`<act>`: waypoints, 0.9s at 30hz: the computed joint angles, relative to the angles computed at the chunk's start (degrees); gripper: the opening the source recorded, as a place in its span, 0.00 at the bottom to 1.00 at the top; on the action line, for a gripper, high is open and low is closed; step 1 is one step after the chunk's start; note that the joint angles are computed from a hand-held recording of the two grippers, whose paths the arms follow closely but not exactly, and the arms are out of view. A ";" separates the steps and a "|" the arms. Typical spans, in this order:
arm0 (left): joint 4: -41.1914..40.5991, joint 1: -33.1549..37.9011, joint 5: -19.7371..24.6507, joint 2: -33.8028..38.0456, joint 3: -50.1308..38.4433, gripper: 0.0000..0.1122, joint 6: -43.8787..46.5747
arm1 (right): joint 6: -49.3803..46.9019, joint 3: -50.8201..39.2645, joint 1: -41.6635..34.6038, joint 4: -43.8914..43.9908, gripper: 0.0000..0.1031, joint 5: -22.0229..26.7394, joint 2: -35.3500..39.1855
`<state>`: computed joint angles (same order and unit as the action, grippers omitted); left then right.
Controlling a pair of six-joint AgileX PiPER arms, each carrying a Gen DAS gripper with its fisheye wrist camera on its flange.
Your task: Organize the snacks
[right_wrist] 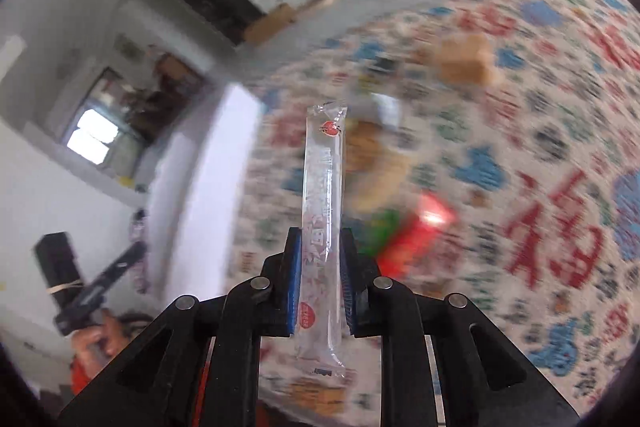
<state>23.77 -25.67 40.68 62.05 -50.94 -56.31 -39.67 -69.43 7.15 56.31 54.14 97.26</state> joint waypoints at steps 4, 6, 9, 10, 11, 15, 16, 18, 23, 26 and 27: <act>-14.16 18.45 2.12 -4.91 0.87 0.15 19.51 | 10.77 -18.77 13.74 0.32 0.17 4.61 6.25; -19.32 27.66 3.72 -5.24 0.96 0.15 27.96 | 17.12 -29.96 22.37 -2.45 0.18 3.66 11.20; -16.10 35.15 4.82 -3.90 2.26 0.17 29.42 | 27.01 -47.15 32.53 -9.76 0.18 2.58 21.18; -11.77 35.51 5.52 -3.00 3.00 0.18 25.71 | 30.10 -52.87 35.05 -11.76 0.18 2.86 25.31; -7.43 35.65 6.64 -1.74 3.52 0.29 21.49 | 33.79 -58.60 37.18 -14.81 0.22 3.61 29.11; 5.90 31.40 7.98 -1.76 8.45 0.90 5.45 | 38.50 -61.26 40.70 -19.13 0.57 1.15 33.56; 7.61 29.94 7.42 -2.80 10.00 0.90 3.16 | 35.47 -56.19 40.14 -17.91 0.62 0.48 30.79; 5.66 29.17 5.76 -3.31 11.46 0.90 4.32 | 29.66 -44.73 39.25 -18.94 0.62 -3.61 24.06; 16.26 12.11 8.36 -3.57 12.83 0.90 -12.76 | 26.76 -16.09 37.00 -29.63 0.66 -23.12 8.82; 26.51 -1.15 7.94 -5.00 14.60 0.90 -25.88 | 37.55 0.39 33.75 -46.81 0.66 -38.96 3.13; 30.61 -4.15 8.82 -3.06 13.97 0.90 -30.56 | 40.47 5.99 31.61 -52.36 0.66 -43.84 1.67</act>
